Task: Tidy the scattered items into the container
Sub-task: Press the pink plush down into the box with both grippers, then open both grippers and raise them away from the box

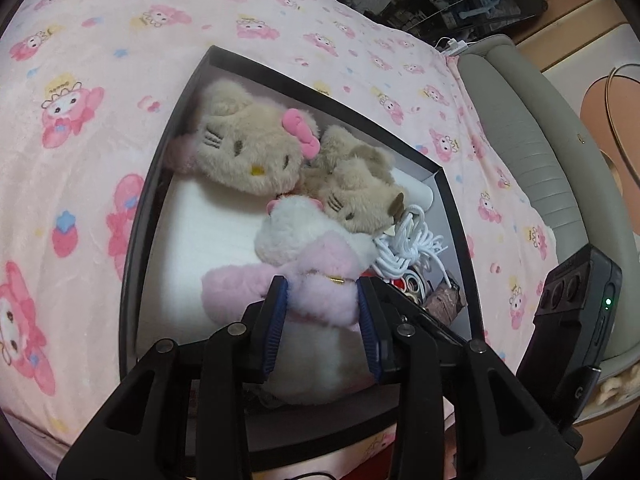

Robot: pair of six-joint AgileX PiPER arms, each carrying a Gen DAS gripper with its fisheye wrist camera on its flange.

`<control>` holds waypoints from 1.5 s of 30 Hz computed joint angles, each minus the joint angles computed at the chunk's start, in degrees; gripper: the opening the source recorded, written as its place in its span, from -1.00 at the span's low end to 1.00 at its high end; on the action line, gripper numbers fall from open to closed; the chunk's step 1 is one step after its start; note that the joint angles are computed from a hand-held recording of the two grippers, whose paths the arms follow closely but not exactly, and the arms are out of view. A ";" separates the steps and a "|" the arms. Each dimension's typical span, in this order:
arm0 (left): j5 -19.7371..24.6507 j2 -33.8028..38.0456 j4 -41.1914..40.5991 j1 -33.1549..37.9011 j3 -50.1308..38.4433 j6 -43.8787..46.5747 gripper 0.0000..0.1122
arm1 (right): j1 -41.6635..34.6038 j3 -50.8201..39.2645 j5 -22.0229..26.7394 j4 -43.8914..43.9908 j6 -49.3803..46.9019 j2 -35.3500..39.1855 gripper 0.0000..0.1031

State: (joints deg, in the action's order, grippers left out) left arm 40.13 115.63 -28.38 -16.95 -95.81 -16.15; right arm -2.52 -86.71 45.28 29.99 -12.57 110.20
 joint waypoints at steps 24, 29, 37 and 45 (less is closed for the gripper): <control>1.89 -15.35 44.97 -11.72 2.14 -29.98 0.66 | 3.45 4.69 0.22 -25.01 14.62 -18.37 0.42; 4.62 -18.78 52.66 -15.33 1.90 -34.50 0.82 | 3.43 5.35 1.45 -26.98 16.55 -24.44 0.47; 10.16 -23.83 59.96 -20.56 1.42 -39.47 0.82 | 5.65 6.33 2.89 -34.44 21.72 -31.44 0.59; 17.19 -26.05 67.35 -26.92 0.98 -43.08 0.82 | 8.42 8.79 4.65 -39.67 26.32 -36.72 0.60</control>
